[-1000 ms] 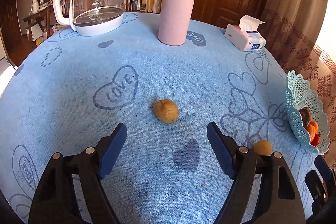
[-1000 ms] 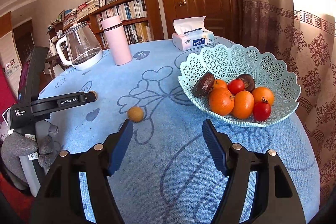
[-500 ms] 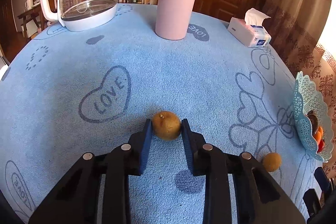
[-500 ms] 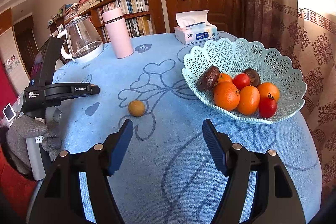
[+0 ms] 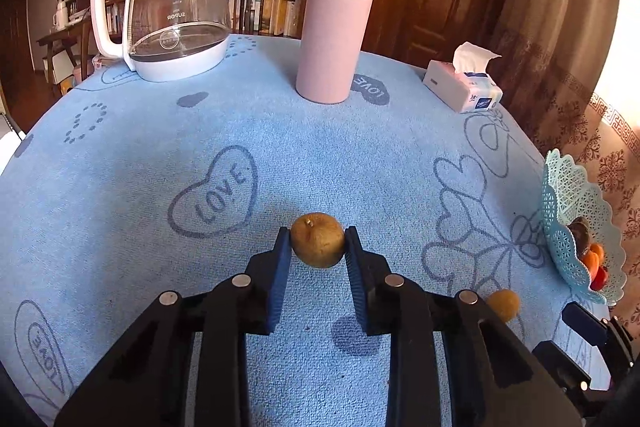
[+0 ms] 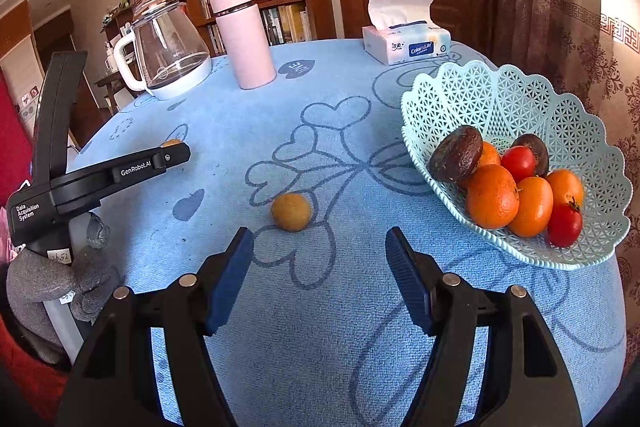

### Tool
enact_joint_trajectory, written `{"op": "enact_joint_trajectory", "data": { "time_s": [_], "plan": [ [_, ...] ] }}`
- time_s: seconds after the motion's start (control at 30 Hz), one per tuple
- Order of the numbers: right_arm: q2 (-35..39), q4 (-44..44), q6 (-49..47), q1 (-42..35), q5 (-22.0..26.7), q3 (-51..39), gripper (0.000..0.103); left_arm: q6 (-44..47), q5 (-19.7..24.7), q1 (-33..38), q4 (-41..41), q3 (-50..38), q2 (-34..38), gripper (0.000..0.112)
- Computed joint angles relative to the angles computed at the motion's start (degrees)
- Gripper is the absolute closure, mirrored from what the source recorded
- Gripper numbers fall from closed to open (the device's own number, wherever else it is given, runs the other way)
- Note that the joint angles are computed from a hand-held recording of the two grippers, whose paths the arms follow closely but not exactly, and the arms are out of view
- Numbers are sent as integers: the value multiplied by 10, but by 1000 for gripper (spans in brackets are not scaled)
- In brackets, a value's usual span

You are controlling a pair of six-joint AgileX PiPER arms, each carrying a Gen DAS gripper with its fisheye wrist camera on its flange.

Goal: Organize fruits
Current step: 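Grasp the small yellow fruit with the right tool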

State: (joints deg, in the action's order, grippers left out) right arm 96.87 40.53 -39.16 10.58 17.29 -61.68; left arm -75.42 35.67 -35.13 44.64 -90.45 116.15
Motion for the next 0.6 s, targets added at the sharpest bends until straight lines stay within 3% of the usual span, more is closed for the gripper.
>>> {"op": "enact_joint_trajectory", "data": {
  "time_s": [0.07, 0.37, 0.5, 0.6],
  "plan": [
    [22, -30, 31, 6, 15, -27, 35, -7, 0, -1, 5, 3, -2, 85],
    [102, -137, 139, 28, 69, -135, 61, -19, -3, 1, 9, 9, -5, 85],
    [113, -195, 193, 39, 68, -148, 74, -22, -5, 2, 12, 11, -7, 85],
    [110, -197, 193, 40, 62, -143, 75, -22, -6, 1, 12, 12, -7, 85]
  ]
}}
